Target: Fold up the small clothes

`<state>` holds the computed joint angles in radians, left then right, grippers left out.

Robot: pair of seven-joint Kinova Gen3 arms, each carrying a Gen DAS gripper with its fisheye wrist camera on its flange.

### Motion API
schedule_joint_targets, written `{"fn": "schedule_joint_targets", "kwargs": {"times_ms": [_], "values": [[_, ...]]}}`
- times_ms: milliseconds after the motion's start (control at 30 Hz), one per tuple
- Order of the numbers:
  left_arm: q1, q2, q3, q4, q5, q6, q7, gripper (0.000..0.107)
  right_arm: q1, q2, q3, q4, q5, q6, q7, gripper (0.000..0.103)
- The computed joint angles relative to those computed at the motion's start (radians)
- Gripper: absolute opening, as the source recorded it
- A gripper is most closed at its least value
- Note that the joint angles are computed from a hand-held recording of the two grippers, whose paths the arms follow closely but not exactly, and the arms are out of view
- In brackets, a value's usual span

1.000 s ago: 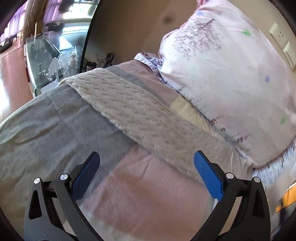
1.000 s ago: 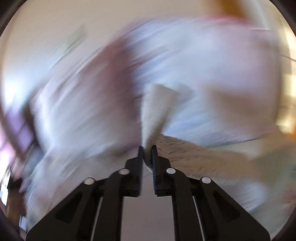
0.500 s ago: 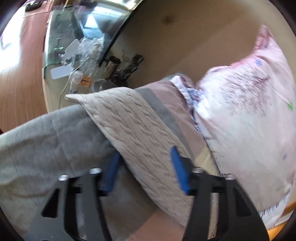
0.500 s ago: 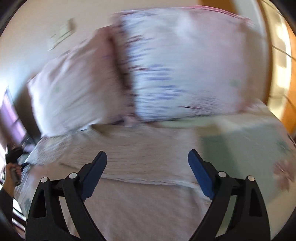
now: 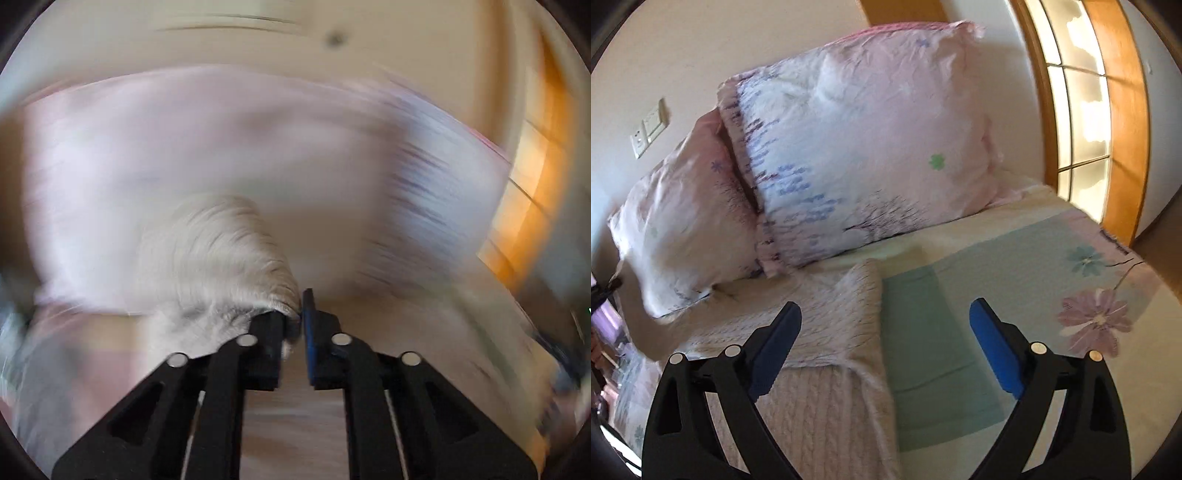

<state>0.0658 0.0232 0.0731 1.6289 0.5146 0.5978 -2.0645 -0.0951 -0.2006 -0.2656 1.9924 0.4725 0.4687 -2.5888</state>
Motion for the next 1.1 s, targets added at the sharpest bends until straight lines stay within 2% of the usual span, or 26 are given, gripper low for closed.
{"fn": "schedule_joint_targets", "kwargs": {"times_ms": [33,67,133,200,233,267,300,367,433,500,533,567,600,633,700,800,833,867,933,1000,1067,1100], "values": [[0.029,0.025,0.024,-0.016,0.007,0.037,-0.037,0.036,-0.028,0.006,0.023,-0.001,-0.030,0.002,0.029,0.094],[0.066,0.047,0.029,-0.021,-0.002,0.059,-0.058,0.041,-0.074,0.011,0.063,-0.005,-0.070,0.017,0.066,0.094],[0.151,0.055,0.007,0.006,-0.068,0.066,-0.051,0.041,-0.165,-0.014,0.154,0.018,-0.152,0.027,0.129,0.094],[0.173,0.012,-0.018,0.073,-0.133,0.039,0.008,0.050,-0.241,-0.058,0.242,0.045,-0.233,0.049,0.204,0.094],[0.157,-0.026,-0.037,0.119,-0.140,0.038,0.033,0.060,-0.282,-0.090,0.288,0.069,-0.274,0.066,0.237,0.094],[0.123,-0.060,-0.043,0.160,-0.132,0.042,0.044,0.065,-0.323,-0.117,0.335,0.090,-0.314,0.078,0.268,0.094],[0.077,-0.098,-0.067,0.206,-0.108,0.064,0.041,0.066,-0.363,-0.140,0.381,0.107,-0.355,0.094,0.299,0.092],[-0.014,-0.145,-0.088,0.268,-0.103,0.105,0.061,0.067,-0.454,-0.191,0.474,0.153,-0.436,0.115,0.342,0.074],[-0.067,-0.183,-0.137,0.315,-0.081,0.170,0.060,0.067,-0.542,-0.236,0.560,0.199,-0.518,0.130,0.376,0.065],[-0.085,-0.208,-0.211,0.363,-0.034,0.232,0.011,0.067,-0.571,-0.260,0.597,0.240,-0.599,0.131,0.416,0.056],[-0.100,-0.221,-0.236,0.393,-0.009,0.259,-0.015,0.067,-0.558,-0.267,0.590,0.258,-0.640,0.124,0.442,0.051],[-0.116,-0.236,-0.256,0.418,0.018,0.291,-0.044,0.067,-0.529,-0.291,0.564,0.285,-0.680,0.106,0.476,0.051],[-0.125,-0.252,-0.288,0.438,0.049,0.332,-0.075,0.066,-0.519,-0.303,0.548,0.303,-0.721,0.097,0.501,0.049],[-0.136,-0.267,-0.315,0.463,0.078,0.363,-0.109,0.064,-0.527,-0.319,0.547,0.315,-0.762,0.102,0.524,0.043],[-0.165,-0.330,-0.339,0.529,0.126,0.393,-0.175,0.061,-0.589,-0.341,0.581,0.351,-0.843,0.083,0.573,0.035],[-0.172,-0.373,-0.407,0.584,0.175,0.471,-0.238,0.042,-0.636,-0.366,0.602,0.397,-0.965,0.054,0.671,0.026],[-0.181,-0.388,-0.411,0.611,0.188,0.487,-0.240,0.033,-0.659,-0.365,0.623,0.407,-1.006,0.048,0.708,0.020],[-0.189,-0.395,-0.396,0.619,0.191,0.488,-0.235,0.031,-0.682,-0.361,0.644,0.416,-1.046,0.044,0.744,0.017],[-0.208,-0.435,-0.339,0.635,0.178,0.448,-0.206,0.027,-0.673,-0.349,0.650,0.428,-1.125,0.038,0.825,0.013],[-0.200,-0.437,-0.346,0.644,0.188,0.442,-0.192,0.025,-0.656,-0.334,0.659,0.432,-1.199,0.042,0.907,0.009],[-0.193,-0.420,-0.355,0.641,0.192,0.460,-0.181,0.013,-0.660,-0.330,0.678,0.439,-1.270,0.037,0.988,0.008],[-0.192,-0.416,-0.347,0.639,0.188,0.461,-0.173,0.012,-0.651,-0.329,0.679,0.440,-1.305,0.035,1.029,0.008]]}}
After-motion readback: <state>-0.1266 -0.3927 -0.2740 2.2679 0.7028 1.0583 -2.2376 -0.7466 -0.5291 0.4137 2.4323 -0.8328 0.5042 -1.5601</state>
